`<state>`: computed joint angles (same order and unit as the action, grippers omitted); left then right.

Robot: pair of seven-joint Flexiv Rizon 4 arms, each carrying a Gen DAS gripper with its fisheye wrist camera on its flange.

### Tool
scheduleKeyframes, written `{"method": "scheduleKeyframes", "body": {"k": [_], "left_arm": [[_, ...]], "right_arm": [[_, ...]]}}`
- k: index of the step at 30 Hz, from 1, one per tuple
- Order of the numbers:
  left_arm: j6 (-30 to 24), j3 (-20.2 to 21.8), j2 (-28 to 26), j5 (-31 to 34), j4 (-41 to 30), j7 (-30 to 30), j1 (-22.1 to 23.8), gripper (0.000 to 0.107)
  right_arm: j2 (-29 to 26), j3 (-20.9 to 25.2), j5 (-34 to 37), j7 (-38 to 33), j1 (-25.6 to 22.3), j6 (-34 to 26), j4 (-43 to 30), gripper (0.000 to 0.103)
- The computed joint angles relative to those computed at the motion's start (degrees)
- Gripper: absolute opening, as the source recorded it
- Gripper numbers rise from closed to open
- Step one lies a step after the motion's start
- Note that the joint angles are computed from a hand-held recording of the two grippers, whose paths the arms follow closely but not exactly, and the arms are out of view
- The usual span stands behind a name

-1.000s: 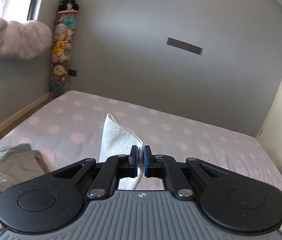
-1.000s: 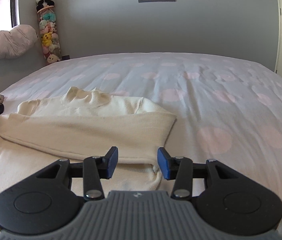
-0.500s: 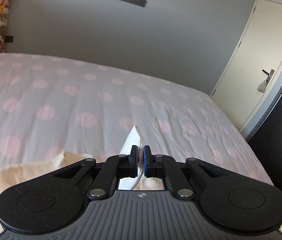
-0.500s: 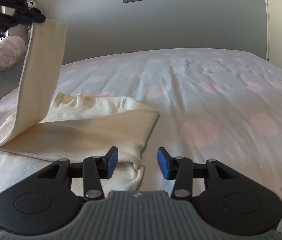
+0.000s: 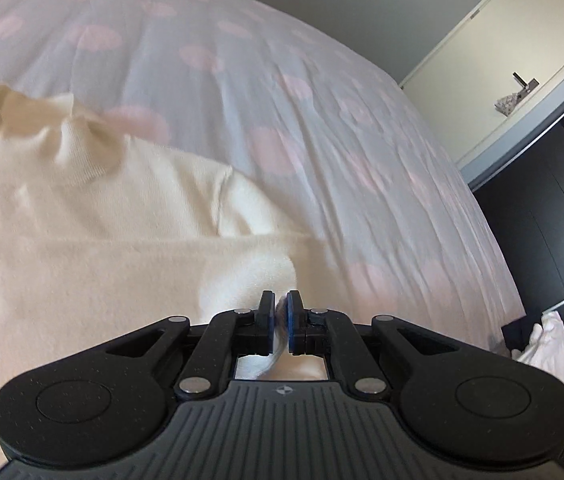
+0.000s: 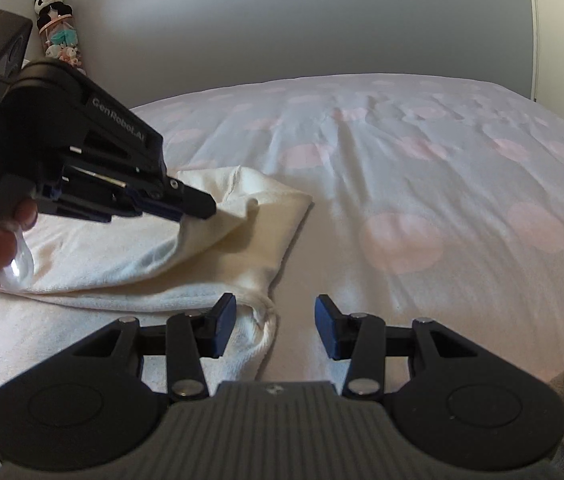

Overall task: Fold clothes
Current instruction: 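Lower the sleeve onto the sweater and open the left gripper, then move both open grippers over the folded sweater toward its hem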

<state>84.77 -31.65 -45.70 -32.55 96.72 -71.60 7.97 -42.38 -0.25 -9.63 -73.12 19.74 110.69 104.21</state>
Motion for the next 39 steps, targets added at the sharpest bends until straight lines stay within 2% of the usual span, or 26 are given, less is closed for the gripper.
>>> {"method": "scheduleKeyframes", "body": {"k": [2,7,11,15,17,18,20,23,25,29,33,37,39], "left_arm": [[-0.3,-1.2,0.4,-0.3,1.3,0.5,1.2,0.011],[3.3,-3.4,4.2,0.9,7.6,1.9,5.0,0.013],[5.2,0.3,10.6,4.1,13.8,0.7,5.1,0.023],[8.0,5.6,16.5,6.8,19.9,-1.3,4.1,0.025],[9.0,8.5,18.9,8.0,22.8,-3.0,3.7,0.025],[9.1,10.6,19.9,8.5,23.8,-4.0,3.1,0.025],[10.1,14.4,21.3,9.5,25.7,-6.0,2.0,0.025],[14.4,16.9,21.6,11.3,28.3,-8.7,3.3,0.025],[17.7,16.8,20.8,12.5,29.3,-10.8,5.4,0.025],[19.0,11.2,18.9,16.0,30.2,-15.0,13.8,0.024],[20.4,13.2,17.3,20.8,29.9,-15.1,13.3,0.020],[21.9,6.0,16.1,24.2,31.3,-21.4,21.5,0.014],[21.4,3.9,17.2,26.1,32.6,-23.4,24.2,0.014]], "right_arm": [[0.1,-0.4,0.4,-0.1,0.5,0.2,0.1,0.047],[-0.3,1.0,1.3,0.9,-0.5,2.7,0.0,0.047],[-1.6,5.8,-1.6,3.3,-4.7,4.7,-1.5,0.044],[-2.4,8.7,-5.2,6.2,-6.9,4.4,-2.5,0.038],[-2.4,7.8,-5.6,6.5,-5.9,4.1,-2.7,0.035],[-2.5,7.4,-6.0,6.5,-5.6,3.9,-2.8,0.028],[-2.6,6.3,-6.4,5.9,-4.5,4.0,-3.0,0.020],[-3.1,5.0,-6.4,4.7,-3.2,4.4,-3.5,0.016],[-3.6,5.0,-6.7,4.2,-3.2,4.8,-3.9,0.016],[-4.3,5.9,-8.0,4.5,-4.1,1.9,-4.9,0.016],[-4.9,6.0,-8.6,4.5,-4.3,-0.9,-5.4,0.007],[-4.6,4.1,-7.3,3.4,-2.4,-0.9,-5.1,0.007],[-4.5,4.2,-6.7,3.0,-2.5,0.2,-4.7,0.008]]}}
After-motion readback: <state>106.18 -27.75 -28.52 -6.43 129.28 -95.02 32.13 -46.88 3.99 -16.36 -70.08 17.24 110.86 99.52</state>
